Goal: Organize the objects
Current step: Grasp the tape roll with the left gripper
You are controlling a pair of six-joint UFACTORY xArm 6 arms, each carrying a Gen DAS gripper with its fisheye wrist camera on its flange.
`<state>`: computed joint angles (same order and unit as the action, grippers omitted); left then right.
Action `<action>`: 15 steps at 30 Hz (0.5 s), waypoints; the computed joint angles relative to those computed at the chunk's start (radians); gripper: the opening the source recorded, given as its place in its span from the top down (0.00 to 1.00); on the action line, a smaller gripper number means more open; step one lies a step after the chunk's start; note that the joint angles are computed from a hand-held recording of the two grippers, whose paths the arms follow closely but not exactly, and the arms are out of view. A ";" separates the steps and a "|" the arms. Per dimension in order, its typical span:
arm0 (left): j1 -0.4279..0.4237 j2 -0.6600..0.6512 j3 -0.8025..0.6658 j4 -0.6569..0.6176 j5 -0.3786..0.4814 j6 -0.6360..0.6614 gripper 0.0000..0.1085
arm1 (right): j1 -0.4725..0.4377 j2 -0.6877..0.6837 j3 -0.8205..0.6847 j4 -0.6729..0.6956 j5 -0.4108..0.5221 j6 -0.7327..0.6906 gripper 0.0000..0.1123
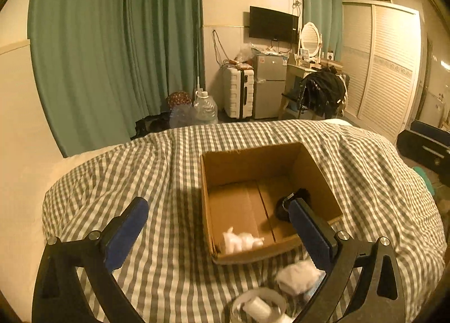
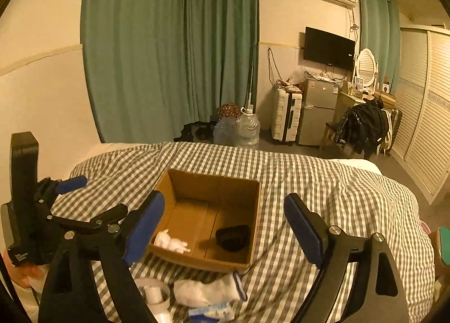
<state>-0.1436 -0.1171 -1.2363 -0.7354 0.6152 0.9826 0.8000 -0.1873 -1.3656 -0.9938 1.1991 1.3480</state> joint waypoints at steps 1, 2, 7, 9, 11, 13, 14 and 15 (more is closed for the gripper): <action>0.004 -0.016 0.023 0.002 -0.004 0.003 0.05 | 0.011 0.002 0.003 0.002 0.007 0.004 0.20; 0.006 -0.027 0.040 0.007 -0.011 0.002 0.05 | 0.019 0.003 0.007 0.006 0.010 0.007 0.19; 0.007 -0.078 0.169 0.015 -0.059 0.014 0.05 | 0.043 0.009 0.072 0.043 -0.010 0.048 0.18; 0.004 -0.078 0.206 0.033 -0.061 0.008 0.05 | 0.032 0.007 0.105 0.071 -0.026 0.061 0.18; -0.005 -0.083 0.254 0.059 -0.086 0.003 0.05 | 0.011 0.007 0.149 0.115 -0.054 0.074 0.18; -0.010 -0.080 0.292 0.078 -0.092 0.020 0.05 | -0.001 0.012 0.184 0.151 -0.063 0.081 0.18; -0.010 -0.080 0.306 0.087 -0.095 0.018 0.05 | -0.007 0.014 0.198 0.162 -0.067 0.083 0.18; -0.008 -0.079 0.318 0.090 -0.083 0.022 0.05 | -0.013 0.015 0.212 0.172 -0.073 0.086 0.18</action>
